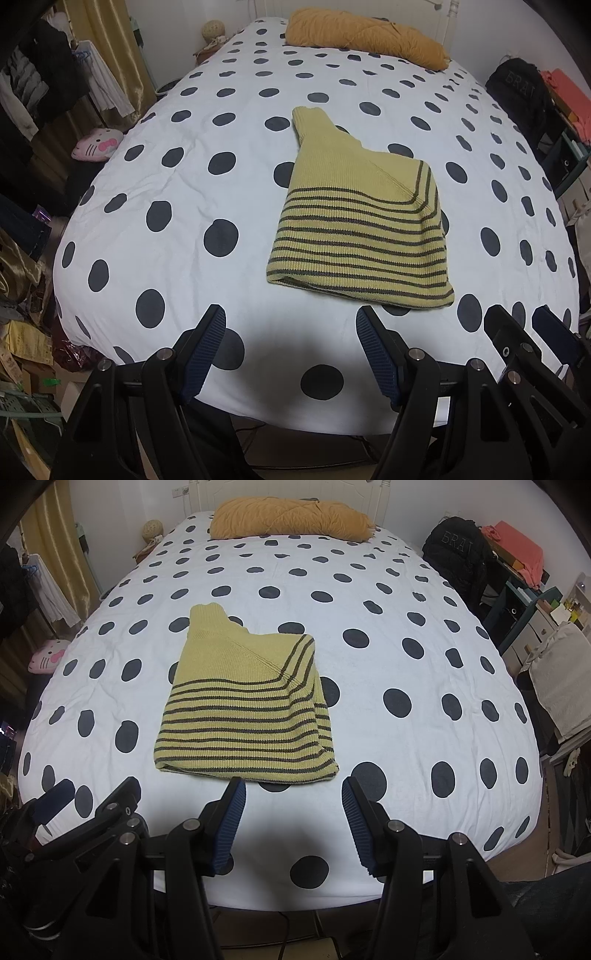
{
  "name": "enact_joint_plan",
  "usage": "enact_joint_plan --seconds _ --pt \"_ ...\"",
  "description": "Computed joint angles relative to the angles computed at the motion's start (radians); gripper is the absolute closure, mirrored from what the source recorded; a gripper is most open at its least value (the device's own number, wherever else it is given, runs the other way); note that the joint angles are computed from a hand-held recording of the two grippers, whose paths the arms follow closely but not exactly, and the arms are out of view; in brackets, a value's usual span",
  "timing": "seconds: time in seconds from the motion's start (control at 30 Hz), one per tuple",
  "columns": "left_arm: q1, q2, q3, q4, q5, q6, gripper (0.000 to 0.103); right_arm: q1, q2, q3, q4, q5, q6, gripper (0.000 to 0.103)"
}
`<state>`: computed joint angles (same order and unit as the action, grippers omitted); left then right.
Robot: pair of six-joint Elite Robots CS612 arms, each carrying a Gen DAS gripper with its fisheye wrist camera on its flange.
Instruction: Fold large clothes
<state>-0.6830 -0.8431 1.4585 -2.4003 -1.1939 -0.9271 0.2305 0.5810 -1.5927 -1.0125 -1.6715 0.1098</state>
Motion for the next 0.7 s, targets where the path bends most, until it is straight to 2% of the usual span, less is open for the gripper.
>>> enact_joint_plan --seconds 0.7 --pt "0.0 0.005 -0.004 0.007 -0.006 -0.006 0.029 0.0 0.0 -0.001 0.003 0.0 0.001 0.048"
